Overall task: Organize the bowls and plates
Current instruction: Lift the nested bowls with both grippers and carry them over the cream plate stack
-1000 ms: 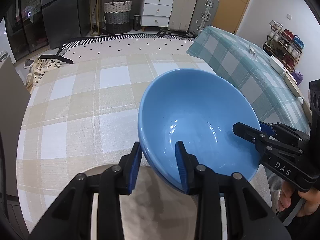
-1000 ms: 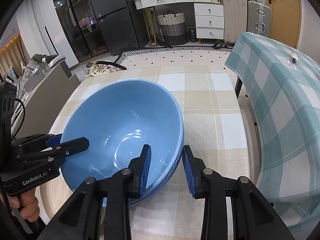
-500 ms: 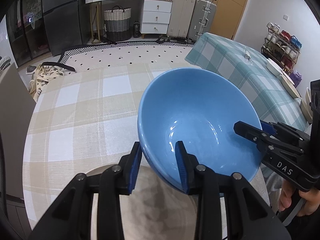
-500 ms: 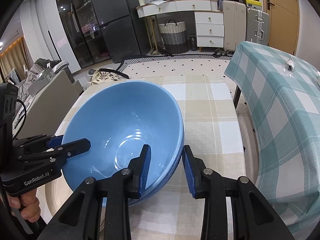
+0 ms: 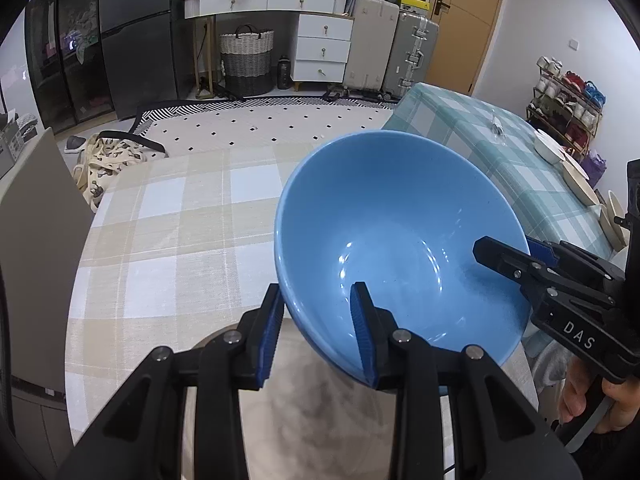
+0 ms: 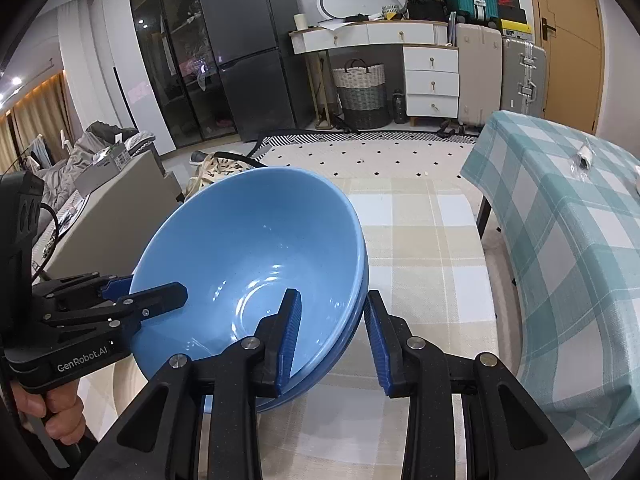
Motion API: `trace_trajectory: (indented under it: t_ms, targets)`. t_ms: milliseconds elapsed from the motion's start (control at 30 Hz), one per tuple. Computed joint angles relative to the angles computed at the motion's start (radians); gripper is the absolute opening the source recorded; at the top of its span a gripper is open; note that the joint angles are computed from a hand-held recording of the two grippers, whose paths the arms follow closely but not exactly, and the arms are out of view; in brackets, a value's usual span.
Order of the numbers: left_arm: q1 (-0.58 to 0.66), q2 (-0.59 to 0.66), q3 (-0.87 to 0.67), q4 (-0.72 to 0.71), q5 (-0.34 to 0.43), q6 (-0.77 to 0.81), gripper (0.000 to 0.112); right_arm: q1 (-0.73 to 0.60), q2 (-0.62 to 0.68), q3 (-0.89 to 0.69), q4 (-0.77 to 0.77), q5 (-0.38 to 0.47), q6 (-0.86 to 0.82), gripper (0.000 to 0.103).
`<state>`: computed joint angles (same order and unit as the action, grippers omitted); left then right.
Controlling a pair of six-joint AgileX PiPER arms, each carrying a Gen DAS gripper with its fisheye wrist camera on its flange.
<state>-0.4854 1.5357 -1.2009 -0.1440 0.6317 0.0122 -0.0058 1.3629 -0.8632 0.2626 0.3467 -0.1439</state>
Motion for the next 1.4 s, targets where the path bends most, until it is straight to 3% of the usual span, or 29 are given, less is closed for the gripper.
trace_trajectory:
  t_ms: [867,1400]
  targets:
    - [0.097,-0.229,0.158,0.054,0.04,-0.02,0.033,0.189,-0.079,0.016,-0.085,0.006,0.112,0.033]
    - [0.148,-0.288,0.211,0.066,0.063,-0.006,0.033,0.269,-0.068,0.017,-0.123,-0.001,0.16,0.034]
